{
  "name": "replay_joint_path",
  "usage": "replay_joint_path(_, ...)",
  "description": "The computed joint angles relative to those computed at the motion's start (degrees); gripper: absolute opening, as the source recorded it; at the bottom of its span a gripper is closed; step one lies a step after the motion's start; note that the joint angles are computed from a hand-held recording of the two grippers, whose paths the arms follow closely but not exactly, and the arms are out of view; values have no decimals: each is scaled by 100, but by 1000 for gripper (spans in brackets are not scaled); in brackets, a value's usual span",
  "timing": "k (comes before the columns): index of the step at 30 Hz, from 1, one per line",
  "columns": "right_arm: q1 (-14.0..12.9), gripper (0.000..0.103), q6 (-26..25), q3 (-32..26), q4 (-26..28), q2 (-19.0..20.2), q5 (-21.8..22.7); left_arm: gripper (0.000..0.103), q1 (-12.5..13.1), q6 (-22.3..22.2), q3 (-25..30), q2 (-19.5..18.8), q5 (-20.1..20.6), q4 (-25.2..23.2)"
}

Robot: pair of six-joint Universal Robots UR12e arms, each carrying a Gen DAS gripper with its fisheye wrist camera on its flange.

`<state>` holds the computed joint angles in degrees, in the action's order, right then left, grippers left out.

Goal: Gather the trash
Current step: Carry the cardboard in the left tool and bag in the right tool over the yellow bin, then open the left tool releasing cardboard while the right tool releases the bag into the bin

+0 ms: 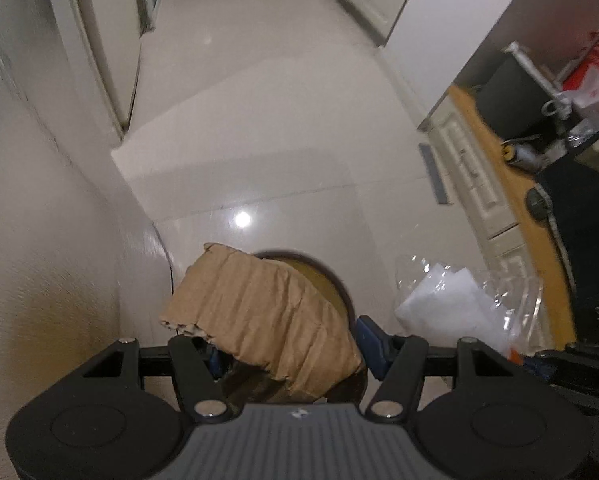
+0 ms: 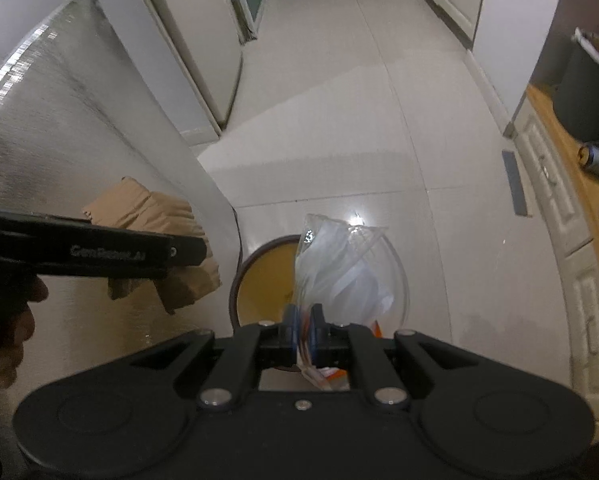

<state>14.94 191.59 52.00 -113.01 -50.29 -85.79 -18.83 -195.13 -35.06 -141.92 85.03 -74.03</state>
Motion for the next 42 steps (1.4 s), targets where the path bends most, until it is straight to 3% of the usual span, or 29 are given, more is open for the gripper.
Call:
replay_joint_path(5,-51,6,196,344,-416,89,181,63,-31,-250,-317,-141,-14,78)
replay_joint_path(10,-70,6,141,596,-704,245,299,63,-76,476,-500,-288,227,2)
replay_joint_path(14,-88,6,90,661,-808,423,451,63,-25,643,-682,-336,182,255)
replay_joint_path(20,-99,6,97,412,-688,814,612,64,34,1014,-756,-467,100,653)
replay_joint_path(30,-165,8,255,-121,-464,1228,757,64,33,1508,-350,-764,50,665)
replay_joint_path(33,-199,15,195,-208,-440,1287,821,66,43,1551,-324,-785,-11,604)
replay_joint_path(35,-224,36,246,-203,-491,1289,925,70,54,1586,-269,-810,-70,466)
replay_joint_path(42,-255,39,396,-61,-559,1226,1011,94,38,1744,-206,-836,132,199)
